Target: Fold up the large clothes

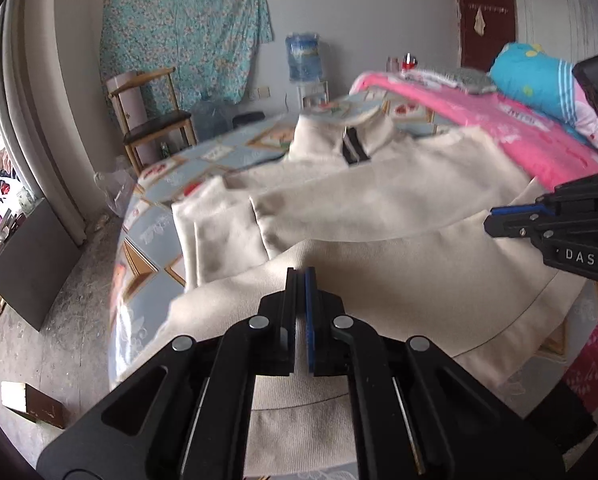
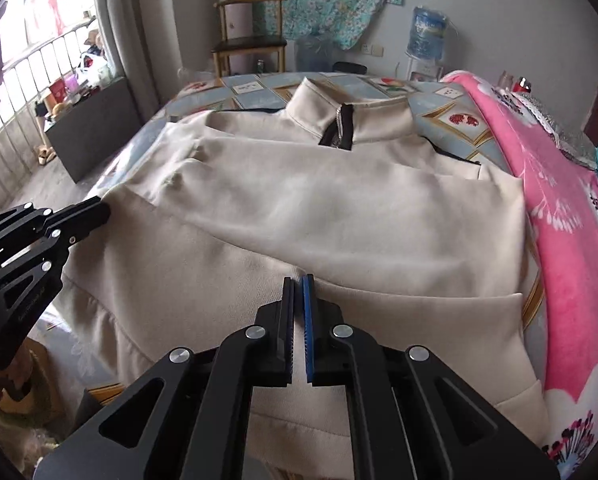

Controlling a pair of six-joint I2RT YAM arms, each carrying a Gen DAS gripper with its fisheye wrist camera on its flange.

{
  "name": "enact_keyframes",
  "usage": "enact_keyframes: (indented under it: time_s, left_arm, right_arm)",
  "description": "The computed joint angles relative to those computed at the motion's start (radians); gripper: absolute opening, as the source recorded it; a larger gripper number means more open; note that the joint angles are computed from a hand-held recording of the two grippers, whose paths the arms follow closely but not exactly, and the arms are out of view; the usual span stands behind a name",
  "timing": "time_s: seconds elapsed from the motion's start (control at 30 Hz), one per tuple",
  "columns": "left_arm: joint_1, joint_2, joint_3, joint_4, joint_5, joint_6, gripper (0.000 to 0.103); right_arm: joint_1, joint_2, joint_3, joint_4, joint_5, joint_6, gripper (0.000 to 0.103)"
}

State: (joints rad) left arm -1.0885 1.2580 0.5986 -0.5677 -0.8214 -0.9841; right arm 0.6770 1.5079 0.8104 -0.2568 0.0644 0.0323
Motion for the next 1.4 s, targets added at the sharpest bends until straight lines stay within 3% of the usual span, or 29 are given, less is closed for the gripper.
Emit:
enact_keyframes:
  time_s: [0.13, 0.27, 0.33, 0.43, 0.53, 0.63, 0.67, 0.73, 0.8, 1.0, 1.07, 1.1, 1.17, 1.27, 1.4]
  left_arm:
    - [0.076, 0.125, -0.054, 0.162, 0.096, 0.081, 0.004]
    - [0.046, 0.157, -0.044, 0.14, 0.065, 0.056, 0.004]
    - [0.049, 0.15, -0.05, 0.148, 0.069, 0.06, 0.004]
    - [0.04, 0.151, -0.046, 0.139, 0.063, 0.06, 0.004]
    - [0.033, 0.16, -0.042, 0.136, 0.054, 0.063, 0.005]
    - [0.034, 0.162, -0.039, 0.132, 0.056, 0.061, 0.005]
    - [0.033, 0.162, -0.04, 0.134, 0.057, 0.059, 0.005]
    - [0.035, 0.156, -0.044, 0.138, 0.062, 0.055, 0.005]
    - [0.034, 0.146, -0.055, 0.149, 0.064, 0.05, 0.005]
    - [0.039, 0.084, -0.081, 0.16, 0.083, 0.056, 0.005]
    - [0.038, 0.088, -0.072, 0.149, 0.078, 0.052, 0.005]
    - [0.041, 0.1, -0.062, 0.14, 0.076, 0.051, 0.005]
    - [0.053, 0.126, -0.05, 0.139, 0.087, 0.054, 0.005]
    - [0.055, 0.144, -0.041, 0.136, 0.083, 0.055, 0.005]
    - [0.05, 0.149, -0.036, 0.124, 0.078, 0.06, 0.005]
  right_arm:
    - [-0.004, 0.088, -0.048, 0.116, 0.014, -0.014, 0.006]
    - [-0.128, -0.03, -0.079, 0.064, -0.113, -0.021, 0.012]
    - [-0.204, -0.125, -0.11, 0.039, -0.101, -0.042, 0.031]
    - [-0.334, -0.214, -0.128, 0.007, -0.037, -0.103, 0.041]
    - [-0.452, -0.169, -0.11, 0.012, -0.002, -0.163, 0.042]
    - [-0.516, -0.08, -0.086, 0.04, -0.083, -0.197, 0.042]
    - [-0.524, -0.043, -0.075, 0.039, -0.108, -0.206, 0.042]
    - [-0.506, -0.017, -0.082, 0.059, -0.112, -0.214, 0.021]
    - [-0.474, -0.07, -0.129, 0.095, -0.078, -0.225, 0.008]
    - [-0.517, -0.282, -0.202, 0.094, -0.091, -0.211, 0.006]
    - [-0.528, -0.248, -0.205, 0.132, -0.046, -0.203, 0.0]
    - [-0.519, -0.201, -0.209, 0.184, 0.023, -0.209, 0.0]
    - [-0.546, -0.069, -0.174, 0.233, 0.055, -0.197, 0.0]
    - [-0.642, 0.008, -0.116, 0.175, -0.053, -0.127, 0.0]
    - [-0.683, -0.177, -0.149, 0.094, -0.192, -0.126, 0.004]
